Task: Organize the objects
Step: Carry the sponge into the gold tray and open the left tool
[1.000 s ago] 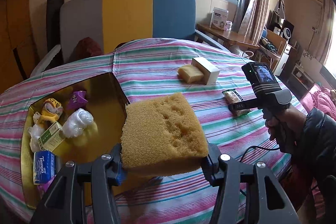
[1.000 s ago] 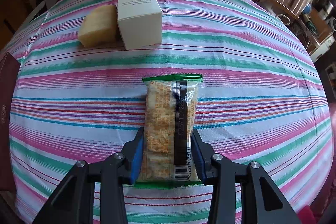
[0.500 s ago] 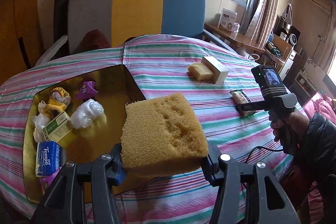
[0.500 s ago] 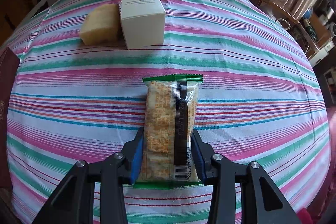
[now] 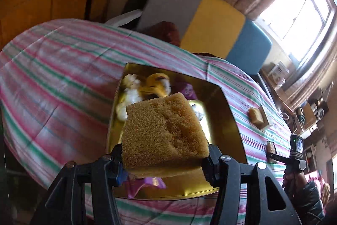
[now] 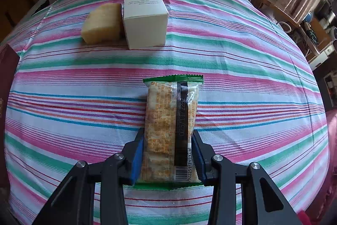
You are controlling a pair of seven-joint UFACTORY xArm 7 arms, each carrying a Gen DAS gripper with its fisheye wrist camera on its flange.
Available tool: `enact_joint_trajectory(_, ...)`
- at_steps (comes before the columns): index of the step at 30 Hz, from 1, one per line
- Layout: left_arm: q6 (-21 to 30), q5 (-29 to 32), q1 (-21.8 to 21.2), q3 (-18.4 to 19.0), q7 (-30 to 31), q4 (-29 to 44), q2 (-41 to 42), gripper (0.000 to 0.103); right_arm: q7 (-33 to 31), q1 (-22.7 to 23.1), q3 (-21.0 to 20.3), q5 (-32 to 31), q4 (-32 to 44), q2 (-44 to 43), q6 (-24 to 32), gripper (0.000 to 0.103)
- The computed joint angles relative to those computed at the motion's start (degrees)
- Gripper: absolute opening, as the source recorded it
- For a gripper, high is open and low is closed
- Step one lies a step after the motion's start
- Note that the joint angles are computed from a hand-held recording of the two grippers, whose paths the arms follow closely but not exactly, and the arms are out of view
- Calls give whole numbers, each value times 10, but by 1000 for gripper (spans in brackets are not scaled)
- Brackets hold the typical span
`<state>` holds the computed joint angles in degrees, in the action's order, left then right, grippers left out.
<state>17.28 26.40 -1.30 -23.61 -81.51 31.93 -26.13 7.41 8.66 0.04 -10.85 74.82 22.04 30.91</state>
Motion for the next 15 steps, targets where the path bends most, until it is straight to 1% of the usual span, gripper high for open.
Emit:
enact_joint_trajectory(1,-7,-10,-8,9,2,-9,0,56,0,0,0,0,0,0,0,42)
enact_joint_trajectory(3,-16,-21,-15,15,7,-13,10,56,1,2,-1,-2,1,1,1,42)
enact_joint_trajectory(6,-24,-26,-25,20,30,13,54,56,2,2,-1,-3,2,2,1,42)
enact_joint_trajectory(8,-11,-21,-34,25,54,47,97,56,2,3,-1,-3,4,2,2,42)
enact_joint_trajectory(11,14,7,-48,32,63,98,156,56,2,2,-1,-3,4,3,2,43)
enact_joint_trajectory(13,20,17,-62,45,75,127,193,56,-1,0,0,0,6,3,3,43)
enact_joint_trajectory(15,42,28,-74,56,75,156,230,56,-3,-1,1,2,7,4,3,43)
